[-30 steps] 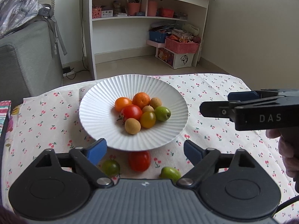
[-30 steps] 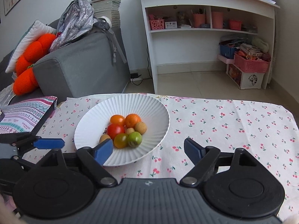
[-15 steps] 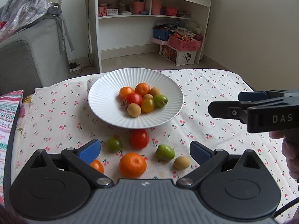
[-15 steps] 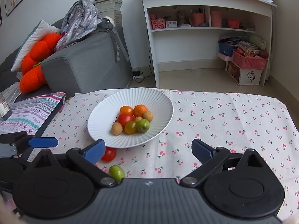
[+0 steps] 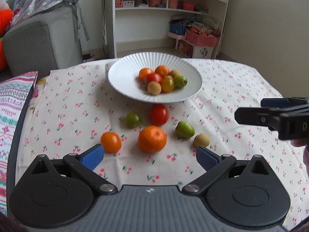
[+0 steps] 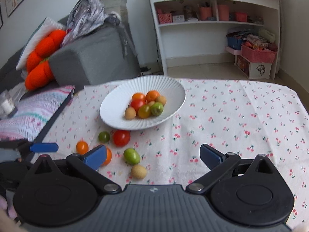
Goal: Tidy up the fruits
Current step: 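Withdraw both tools from the plate back toward the fruit pile, then grasp an orange cherry tomato with the left tool while the right tool grasps a pale brown fruit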
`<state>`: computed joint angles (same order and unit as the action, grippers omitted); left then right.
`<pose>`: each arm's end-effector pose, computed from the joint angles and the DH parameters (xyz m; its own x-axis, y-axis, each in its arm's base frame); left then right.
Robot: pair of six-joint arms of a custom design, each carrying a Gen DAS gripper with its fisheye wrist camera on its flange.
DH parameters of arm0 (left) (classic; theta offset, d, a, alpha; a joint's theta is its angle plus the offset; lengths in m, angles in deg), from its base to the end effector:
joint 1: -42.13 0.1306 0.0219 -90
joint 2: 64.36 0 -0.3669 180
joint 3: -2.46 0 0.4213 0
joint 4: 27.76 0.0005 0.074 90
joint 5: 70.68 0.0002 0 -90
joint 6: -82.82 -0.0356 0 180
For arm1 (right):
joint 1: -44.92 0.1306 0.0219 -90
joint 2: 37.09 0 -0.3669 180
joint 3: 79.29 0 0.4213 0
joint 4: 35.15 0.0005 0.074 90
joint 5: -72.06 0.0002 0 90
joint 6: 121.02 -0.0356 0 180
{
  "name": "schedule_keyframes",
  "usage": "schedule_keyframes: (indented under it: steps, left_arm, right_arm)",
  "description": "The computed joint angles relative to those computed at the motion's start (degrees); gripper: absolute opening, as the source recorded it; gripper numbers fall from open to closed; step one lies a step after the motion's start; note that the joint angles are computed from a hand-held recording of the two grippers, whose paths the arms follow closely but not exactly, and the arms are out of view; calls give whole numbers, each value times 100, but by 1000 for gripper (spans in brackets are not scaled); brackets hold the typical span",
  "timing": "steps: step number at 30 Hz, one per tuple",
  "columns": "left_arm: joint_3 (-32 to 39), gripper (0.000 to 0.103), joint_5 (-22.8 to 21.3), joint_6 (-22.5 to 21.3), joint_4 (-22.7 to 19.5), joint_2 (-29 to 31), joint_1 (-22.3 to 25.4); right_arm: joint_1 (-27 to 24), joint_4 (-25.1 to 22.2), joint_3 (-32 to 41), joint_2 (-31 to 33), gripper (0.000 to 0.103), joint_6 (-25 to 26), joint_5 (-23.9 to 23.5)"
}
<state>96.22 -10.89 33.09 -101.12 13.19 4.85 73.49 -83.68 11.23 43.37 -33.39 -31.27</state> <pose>0.3320 -0.2309 0.5184 -0.7080 -0.1631 -0.6871 -0.1984 0.9797 -0.0281 0.4010 0.2272 0.4983 -0.5717 -0.2655 -0.7763 -0.6008 0.7799 0.1757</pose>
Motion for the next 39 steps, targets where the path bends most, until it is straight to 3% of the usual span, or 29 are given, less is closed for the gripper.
schedule_keyframes:
  steps: [10,15,27,39]
  left_arm:
    - [-357,94,35,161,-28,-243,26]
    - [-673,94,-15,404,97,-436,123]
    - [-1110,94,-203,339,76,-547,265]
    - [-1340,94,-570,171,635,-602,340]
  right_arm:
    - [152,-9,-272,-118,103,271,79]
    - [233,242,-569,-207,103,409,190]
    - [435,232,-821,-134,102,874,364]
    - [432,642,-926,-1,102,950,379]
